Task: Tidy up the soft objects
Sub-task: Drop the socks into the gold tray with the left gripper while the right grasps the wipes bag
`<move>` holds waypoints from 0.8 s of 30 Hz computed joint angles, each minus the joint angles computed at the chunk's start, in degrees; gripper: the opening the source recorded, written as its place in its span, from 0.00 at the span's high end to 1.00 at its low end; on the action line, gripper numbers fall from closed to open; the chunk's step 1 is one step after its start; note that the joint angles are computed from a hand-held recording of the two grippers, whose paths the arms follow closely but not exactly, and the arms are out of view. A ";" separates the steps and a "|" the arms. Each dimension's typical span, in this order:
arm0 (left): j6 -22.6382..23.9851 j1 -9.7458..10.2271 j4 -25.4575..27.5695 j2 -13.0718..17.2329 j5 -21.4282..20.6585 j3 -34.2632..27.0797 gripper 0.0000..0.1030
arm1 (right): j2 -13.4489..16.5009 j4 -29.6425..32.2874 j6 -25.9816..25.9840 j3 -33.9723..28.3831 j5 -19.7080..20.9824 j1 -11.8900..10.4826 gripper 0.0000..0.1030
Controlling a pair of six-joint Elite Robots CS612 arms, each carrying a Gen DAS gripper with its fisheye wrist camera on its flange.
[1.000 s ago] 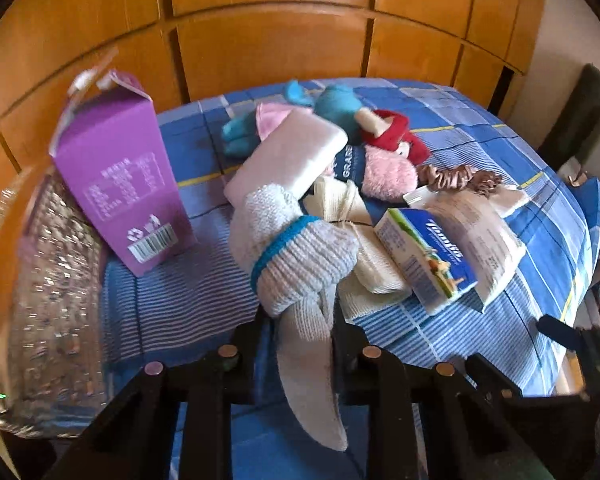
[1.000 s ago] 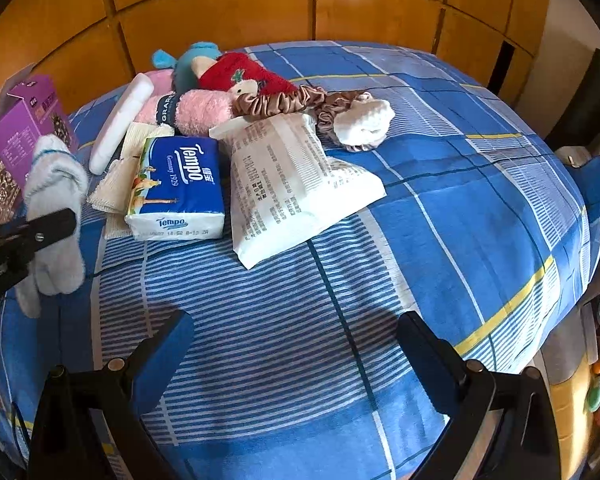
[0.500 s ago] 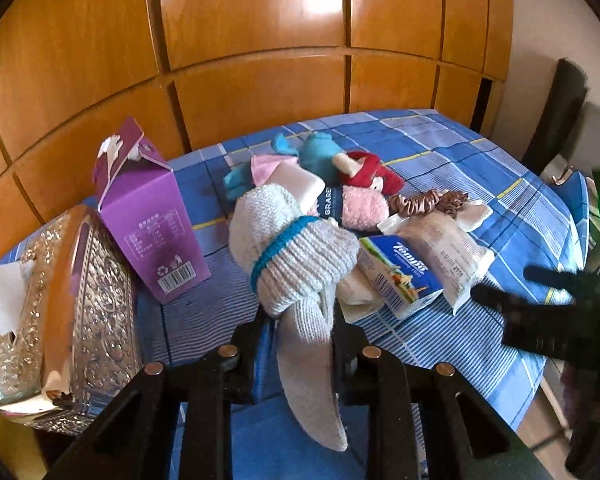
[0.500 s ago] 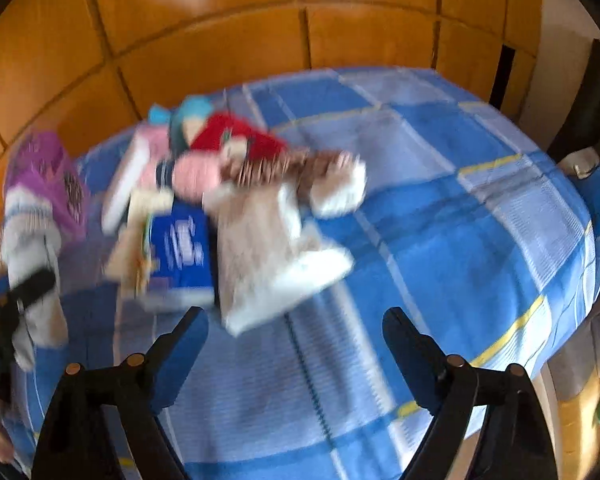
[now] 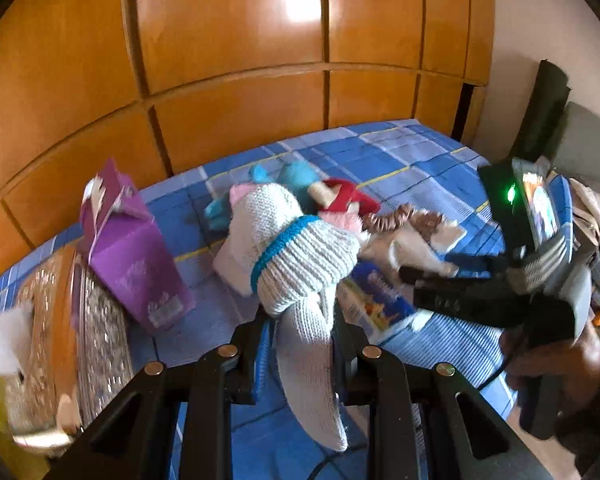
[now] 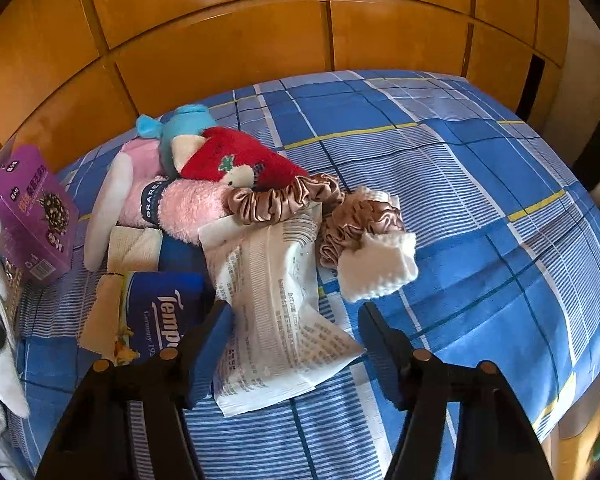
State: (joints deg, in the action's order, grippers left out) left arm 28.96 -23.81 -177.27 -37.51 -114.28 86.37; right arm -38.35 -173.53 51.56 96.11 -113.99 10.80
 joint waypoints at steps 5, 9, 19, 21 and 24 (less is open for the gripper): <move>-3.36 -0.01 4.22 0.53 -2.03 -5.29 0.76 | -0.04 -0.25 -0.45 0.20 0.64 -0.16 0.36; -11.67 1.10 6.63 2.20 -1.35 -12.07 0.76 | -0.02 -0.17 -1.32 0.07 1.20 -0.39 0.36; -25.87 8.19 3.56 5.89 5.93 -21.63 0.76 | 0.58 -0.73 -2.62 -0.14 1.24 0.01 0.31; -26.28 9.50 2.99 6.02 7.84 -20.89 0.76 | 0.67 -0.45 -2.76 -0.36 0.52 0.21 0.32; -26.28 11.42 2.93 6.07 11.65 -18.74 0.76 | 0.74 0.44 -3.17 -0.81 -0.46 0.50 0.32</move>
